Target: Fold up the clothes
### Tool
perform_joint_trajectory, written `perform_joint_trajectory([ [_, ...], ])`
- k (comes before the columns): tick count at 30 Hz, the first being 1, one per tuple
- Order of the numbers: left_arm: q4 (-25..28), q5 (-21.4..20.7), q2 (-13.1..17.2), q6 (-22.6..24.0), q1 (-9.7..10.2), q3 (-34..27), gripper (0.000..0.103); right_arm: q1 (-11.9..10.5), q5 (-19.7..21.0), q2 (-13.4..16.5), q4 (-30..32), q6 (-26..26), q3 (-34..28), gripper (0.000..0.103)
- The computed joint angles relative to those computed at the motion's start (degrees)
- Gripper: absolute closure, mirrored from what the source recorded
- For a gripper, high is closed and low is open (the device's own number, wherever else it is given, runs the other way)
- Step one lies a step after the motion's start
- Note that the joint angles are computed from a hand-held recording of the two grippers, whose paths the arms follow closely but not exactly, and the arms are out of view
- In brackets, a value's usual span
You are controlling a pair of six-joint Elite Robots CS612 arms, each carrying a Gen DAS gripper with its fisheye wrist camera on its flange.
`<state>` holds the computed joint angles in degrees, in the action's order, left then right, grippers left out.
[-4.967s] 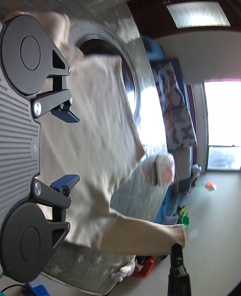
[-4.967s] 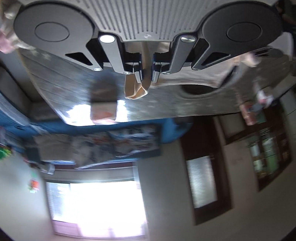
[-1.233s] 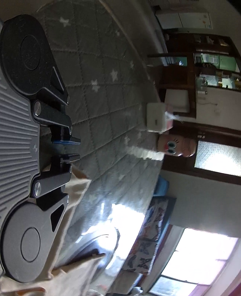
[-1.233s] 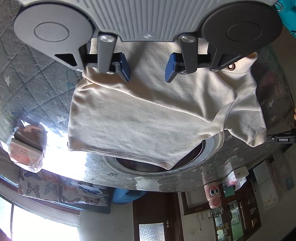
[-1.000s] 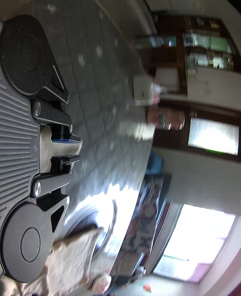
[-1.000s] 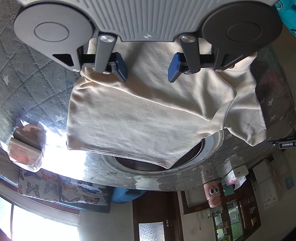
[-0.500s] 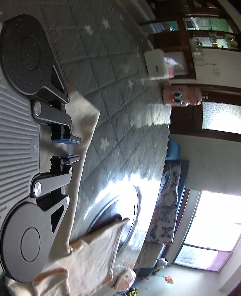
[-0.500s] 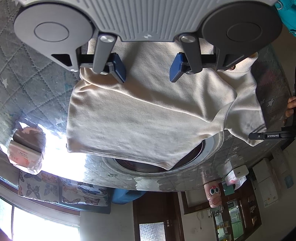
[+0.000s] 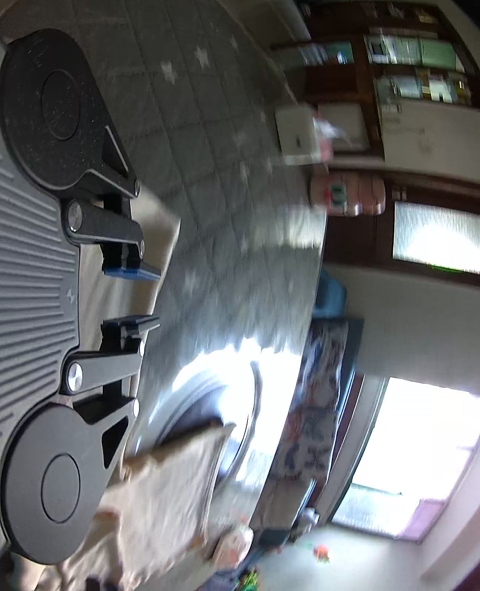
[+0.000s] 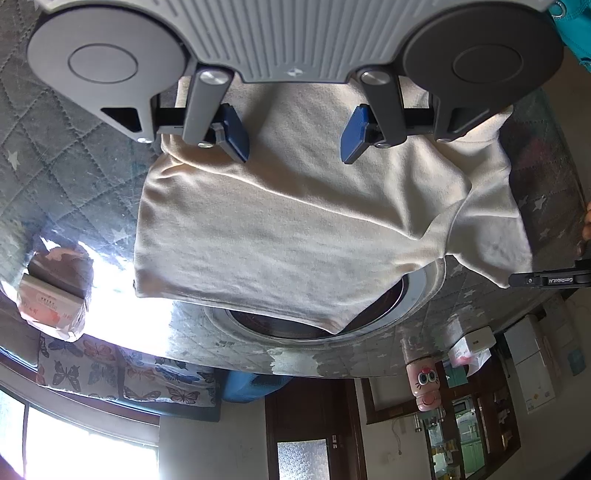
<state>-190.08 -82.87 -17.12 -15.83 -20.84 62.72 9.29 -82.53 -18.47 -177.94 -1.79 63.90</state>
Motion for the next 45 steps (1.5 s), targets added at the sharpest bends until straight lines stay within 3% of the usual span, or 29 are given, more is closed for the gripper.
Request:
perform_joint_trajectory([
  [6, 1.35, -5.07, 0.14, 3.97, -1.17, 0.14, 0.067, -0.05, 0.27, -0.11, -0.44, 0.08, 0.36, 0.047],
  [12, 1.16, -1.73, 0.26, 9.03, -2.09, 1.14, 0.064, 0.0, 0.97, -0.64, -1.3, -1.06, 1.11, 0.047],
  [19, 1.76, 3.59, 0.95, 5.47, -0.91, -0.14, 0.063, 0.74, 4.86, -0.81, -0.7, -6.11, 0.02, 0.047],
  [29, 1.57, 4.83, 1.18, 1.18, 0.41, -0.7, 0.059, 3.22, 10.78, 2.29, 7.82, -17.05, -8.3, 0.049],
  [35, -0.03, 6.24, 0.48, -0.58, 0.32, 0.65, 0.051, 4.48, 13.11, 5.12, 12.59, -20.32, -14.46, 0.055],
  [40, 1.08, 9.2, 0.02, -4.31, 0.4, 1.21, 0.051, 5.11, 15.45, 6.71, 17.9, -22.51, -17.96, 0.075],
  [45, 3.48, 10.65, 0.07, -7.92, 0.52, 0.93, 0.051, 5.5, 18.79, 6.14, 22.21, -29.31, -17.25, 0.077],
])
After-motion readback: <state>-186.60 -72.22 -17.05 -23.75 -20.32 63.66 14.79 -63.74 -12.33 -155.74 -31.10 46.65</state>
